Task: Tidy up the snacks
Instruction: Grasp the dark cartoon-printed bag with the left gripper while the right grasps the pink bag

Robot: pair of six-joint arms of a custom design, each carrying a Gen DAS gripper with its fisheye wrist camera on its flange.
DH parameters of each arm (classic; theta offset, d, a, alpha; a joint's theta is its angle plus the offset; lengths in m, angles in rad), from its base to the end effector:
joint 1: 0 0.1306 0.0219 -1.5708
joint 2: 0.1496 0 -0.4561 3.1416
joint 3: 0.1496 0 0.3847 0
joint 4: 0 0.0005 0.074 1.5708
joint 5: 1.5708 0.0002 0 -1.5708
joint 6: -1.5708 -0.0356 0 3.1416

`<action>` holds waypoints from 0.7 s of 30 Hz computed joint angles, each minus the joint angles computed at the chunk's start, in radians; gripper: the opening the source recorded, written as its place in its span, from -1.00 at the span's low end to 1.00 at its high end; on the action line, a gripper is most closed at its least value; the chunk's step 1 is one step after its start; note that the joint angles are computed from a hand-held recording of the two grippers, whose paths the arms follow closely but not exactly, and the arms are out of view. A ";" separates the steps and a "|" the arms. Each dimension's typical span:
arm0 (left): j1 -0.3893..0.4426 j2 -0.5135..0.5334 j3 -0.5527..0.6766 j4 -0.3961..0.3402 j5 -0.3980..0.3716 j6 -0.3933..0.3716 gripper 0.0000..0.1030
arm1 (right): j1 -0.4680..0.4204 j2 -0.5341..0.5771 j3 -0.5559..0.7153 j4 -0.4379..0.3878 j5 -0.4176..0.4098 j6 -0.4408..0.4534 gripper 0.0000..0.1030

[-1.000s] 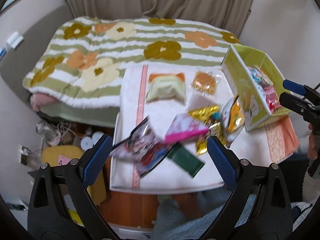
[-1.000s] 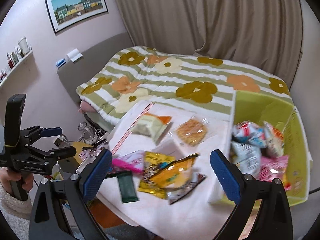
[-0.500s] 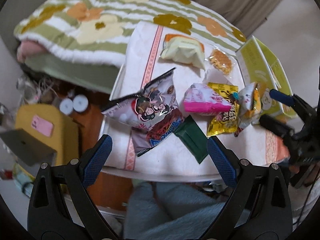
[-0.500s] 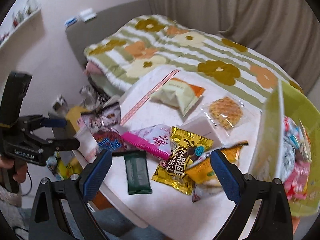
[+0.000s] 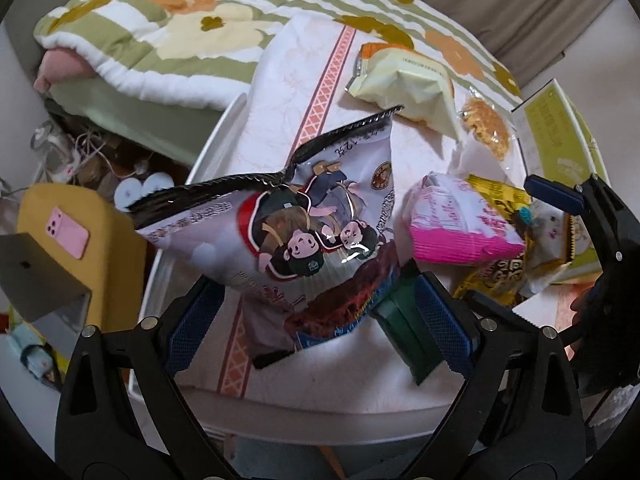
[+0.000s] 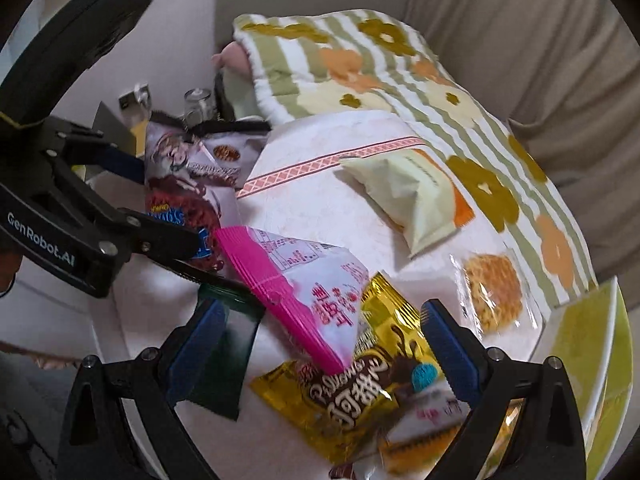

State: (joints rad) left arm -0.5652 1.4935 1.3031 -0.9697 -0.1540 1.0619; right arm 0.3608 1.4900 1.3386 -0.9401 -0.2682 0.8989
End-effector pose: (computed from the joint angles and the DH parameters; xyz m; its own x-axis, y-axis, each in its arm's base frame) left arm 0.4046 -0.2508 0.4125 -0.7943 -0.5181 -0.3173 -0.4435 0.8514 -0.2801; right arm 0.4491 0.1790 0.4314 -0.1609 -0.8673 -0.4711 -0.9328 0.2896 -0.2146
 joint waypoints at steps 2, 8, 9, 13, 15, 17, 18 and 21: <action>0.005 0.011 0.002 0.004 0.002 -0.007 0.83 | 0.010 0.007 -0.007 0.015 0.011 0.015 0.88; 0.025 0.028 0.000 0.026 0.010 -0.010 0.47 | 0.031 0.026 -0.010 0.031 0.031 0.060 0.61; 0.027 0.029 0.000 0.032 0.008 -0.016 0.44 | 0.032 0.030 -0.008 0.027 0.029 0.065 0.54; 0.023 0.032 0.009 0.028 -0.007 -0.038 0.21 | 0.041 0.033 -0.016 0.041 0.039 0.093 0.47; 0.019 0.032 0.017 0.015 -0.019 -0.041 0.18 | 0.043 0.035 -0.018 0.042 0.040 0.099 0.47; 0.014 0.028 0.023 -0.008 -0.042 -0.038 0.17 | 0.044 0.039 -0.015 0.039 0.044 0.100 0.47; 0.013 0.023 0.025 -0.018 -0.050 -0.038 0.17 | 0.044 0.041 -0.012 0.036 0.044 0.101 0.47; 0.014 0.009 0.027 -0.036 -0.067 -0.031 0.17 | 0.045 0.049 -0.004 0.028 0.042 0.097 0.46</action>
State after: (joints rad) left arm -0.5512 1.5027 1.3298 -1.0060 -0.2211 1.0312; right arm 0.4057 1.5392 1.3349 -0.9120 -0.2265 0.9954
